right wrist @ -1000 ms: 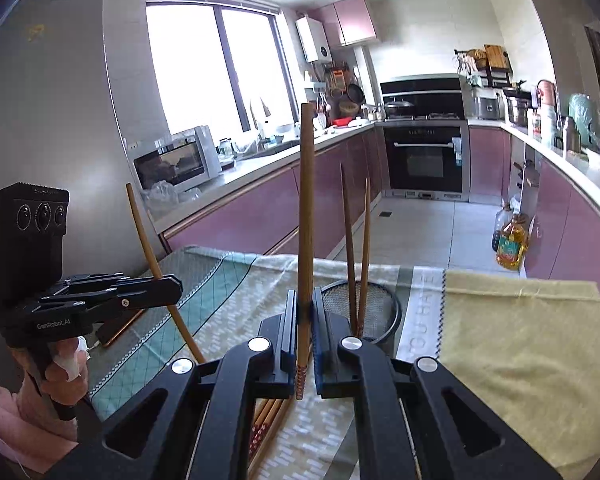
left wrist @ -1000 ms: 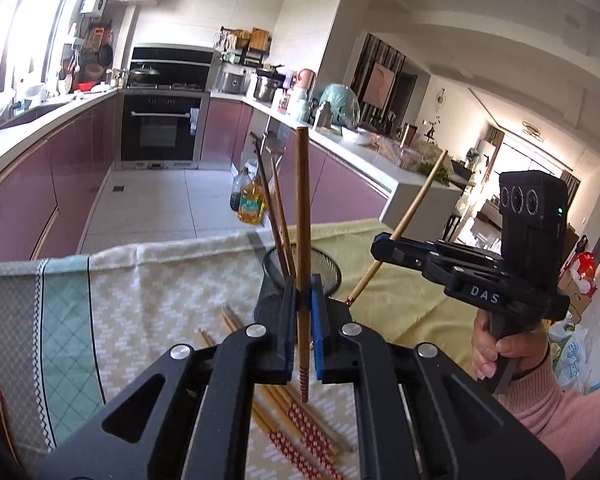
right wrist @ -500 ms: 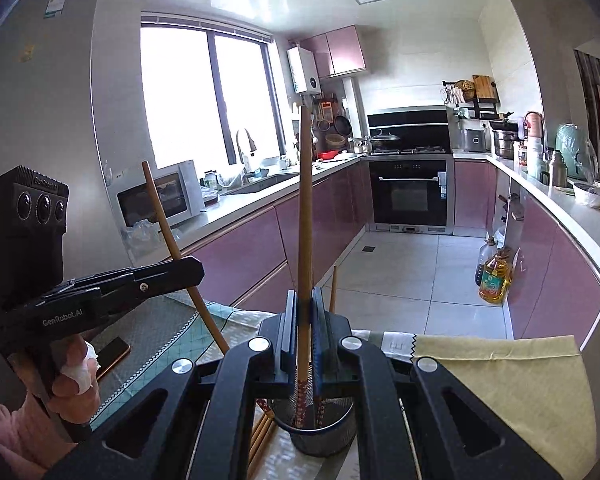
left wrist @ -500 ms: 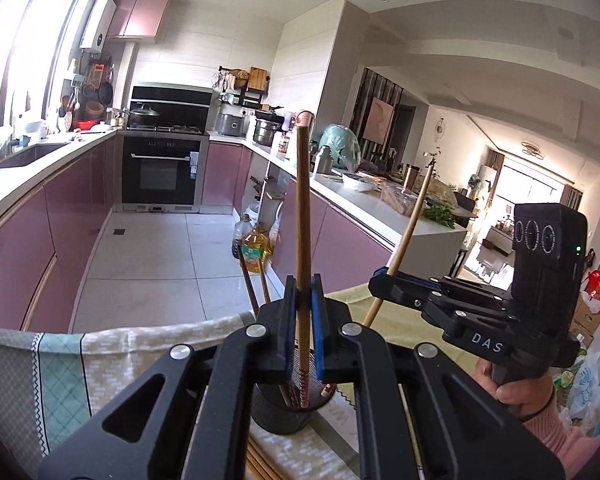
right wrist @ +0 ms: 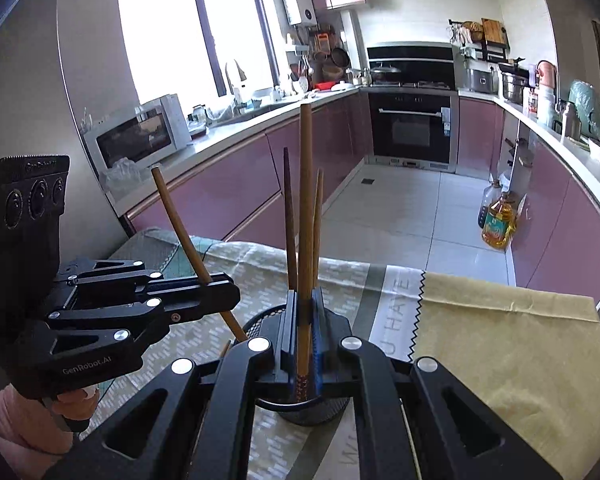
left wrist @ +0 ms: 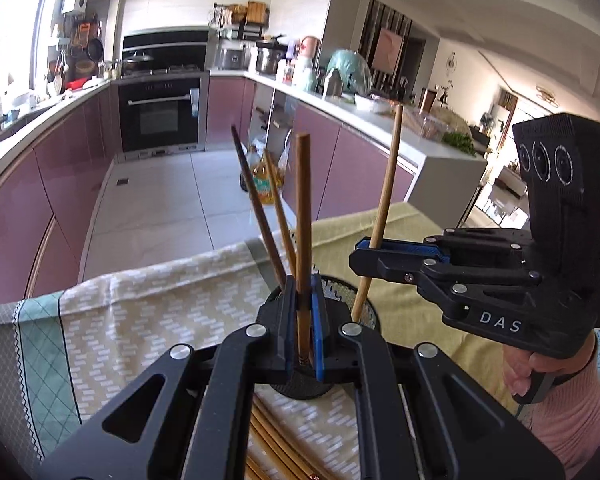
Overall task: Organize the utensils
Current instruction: 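Drop the chopstick into the mesh cup with the left gripper while the right gripper releases its chopstick there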
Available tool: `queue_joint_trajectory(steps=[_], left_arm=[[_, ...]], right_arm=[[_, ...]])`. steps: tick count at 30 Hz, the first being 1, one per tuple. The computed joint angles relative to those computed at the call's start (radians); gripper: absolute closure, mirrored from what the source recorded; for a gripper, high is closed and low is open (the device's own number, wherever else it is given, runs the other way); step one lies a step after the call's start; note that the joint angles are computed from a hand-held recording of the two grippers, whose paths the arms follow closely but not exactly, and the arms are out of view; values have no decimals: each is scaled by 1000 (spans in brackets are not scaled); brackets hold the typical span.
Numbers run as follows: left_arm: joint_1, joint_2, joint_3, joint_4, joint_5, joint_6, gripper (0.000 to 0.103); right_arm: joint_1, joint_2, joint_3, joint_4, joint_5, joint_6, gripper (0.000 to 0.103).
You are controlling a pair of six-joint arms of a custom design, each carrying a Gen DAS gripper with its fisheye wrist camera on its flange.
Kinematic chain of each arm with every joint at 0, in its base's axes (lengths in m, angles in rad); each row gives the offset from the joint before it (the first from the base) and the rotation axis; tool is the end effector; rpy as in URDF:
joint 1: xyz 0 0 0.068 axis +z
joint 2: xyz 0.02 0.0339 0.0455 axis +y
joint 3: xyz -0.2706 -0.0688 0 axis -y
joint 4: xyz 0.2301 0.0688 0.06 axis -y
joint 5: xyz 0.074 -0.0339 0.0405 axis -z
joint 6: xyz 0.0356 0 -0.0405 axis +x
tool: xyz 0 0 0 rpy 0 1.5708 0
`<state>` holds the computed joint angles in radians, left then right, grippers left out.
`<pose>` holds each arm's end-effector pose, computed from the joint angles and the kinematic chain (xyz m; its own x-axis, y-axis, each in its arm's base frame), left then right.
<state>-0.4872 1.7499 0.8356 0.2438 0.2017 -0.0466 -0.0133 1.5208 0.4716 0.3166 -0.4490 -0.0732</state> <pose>0.2984 -0.1662 0.1665 -0.5763 0.2537 -0.7769 0.5711 0.8049 -0.1608 0.2522 0.0121 0.1432 -0.6442 -0.0573 -0.7627 -0.3588 0.9033 0.2352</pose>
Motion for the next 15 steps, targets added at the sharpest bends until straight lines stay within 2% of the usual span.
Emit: queue_joint_trajectory(steps=[9, 13, 15], left_arm=[[45, 74, 51, -11, 21, -6, 94], [48, 75, 33, 15, 16, -12, 80], [49, 64, 12, 32, 6, -14, 80]], right_arm=[[8, 89, 46, 19, 20, 49, 96], [3, 96, 40, 39, 21, 68, 94], [-7, 88, 29, 52, 7, 73, 92]])
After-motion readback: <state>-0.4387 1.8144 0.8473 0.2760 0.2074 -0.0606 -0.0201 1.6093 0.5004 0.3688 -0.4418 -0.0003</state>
